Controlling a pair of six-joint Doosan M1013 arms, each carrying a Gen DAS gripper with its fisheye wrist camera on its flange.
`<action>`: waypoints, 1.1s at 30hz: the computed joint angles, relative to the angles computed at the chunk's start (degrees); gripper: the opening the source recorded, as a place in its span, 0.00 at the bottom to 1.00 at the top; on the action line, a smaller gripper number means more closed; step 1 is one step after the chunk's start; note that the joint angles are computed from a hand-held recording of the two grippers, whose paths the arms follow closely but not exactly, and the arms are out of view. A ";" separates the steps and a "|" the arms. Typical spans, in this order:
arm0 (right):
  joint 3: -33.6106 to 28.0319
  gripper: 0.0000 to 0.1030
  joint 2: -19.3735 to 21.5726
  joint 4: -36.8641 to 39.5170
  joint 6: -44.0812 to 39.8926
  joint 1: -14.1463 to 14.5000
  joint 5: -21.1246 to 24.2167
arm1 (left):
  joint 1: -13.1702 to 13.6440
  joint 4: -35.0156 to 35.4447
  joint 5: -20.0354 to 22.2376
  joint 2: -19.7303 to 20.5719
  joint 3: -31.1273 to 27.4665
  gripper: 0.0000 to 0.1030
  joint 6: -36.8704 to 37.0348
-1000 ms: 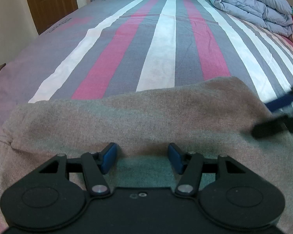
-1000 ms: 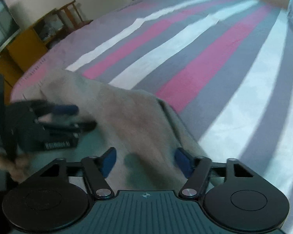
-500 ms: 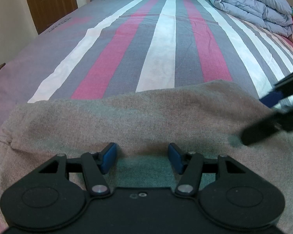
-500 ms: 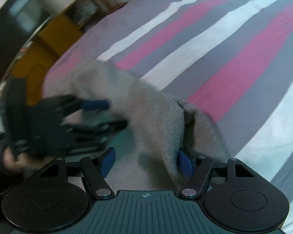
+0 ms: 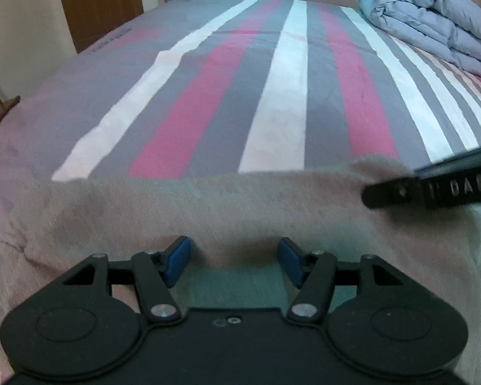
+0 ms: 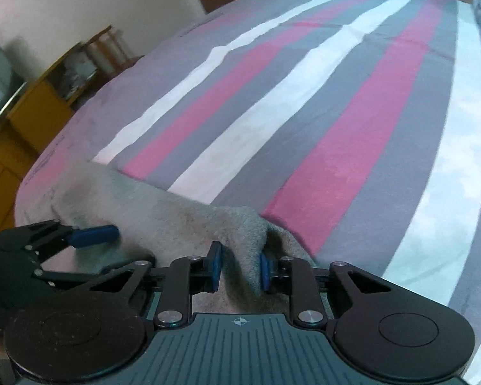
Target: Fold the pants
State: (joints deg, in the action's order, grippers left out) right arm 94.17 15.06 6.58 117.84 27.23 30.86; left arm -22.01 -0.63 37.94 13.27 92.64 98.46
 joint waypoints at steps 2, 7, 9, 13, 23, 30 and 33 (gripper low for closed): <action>-0.31 0.23 0.13 -1.95 2.41 0.33 0.75 | -0.21 2.17 -0.39 0.25 -0.76 0.52 -2.66; -0.51 0.34 0.00 4.16 -0.83 -0.33 1.11 | -0.18 5.74 2.47 3.04 -3.81 0.55 -5.85; 0.13 0.34 -0.25 7.34 -1.89 -0.84 -0.45 | 0.10 4.79 2.05 3.19 -3.48 0.57 -5.45; 0.09 0.29 -0.11 2.68 3.42 -0.42 -0.88 | -0.52 7.19 -0.05 2.55 -1.94 0.57 -5.40; -3.45 0.17 1.50 -20.27 18.07 2.72 5.64 | -0.66 7.76 -0.78 2.63 -1.82 0.57 -4.59; -3.29 0.14 1.07 -32.47 29.80 4.33 9.42 | -1.00 9.73 -1.77 2.32 -1.33 0.61 -5.88; -2.93 0.14 -0.17 -34.44 27.89 6.52 9.42 | -0.78 9.33 -1.52 1.41 -1.02 0.61 -6.47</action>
State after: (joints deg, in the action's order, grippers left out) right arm 91.24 14.89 -27.86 145.73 33.75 40.28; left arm -22.80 8.70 36.42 14.68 91.62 91.99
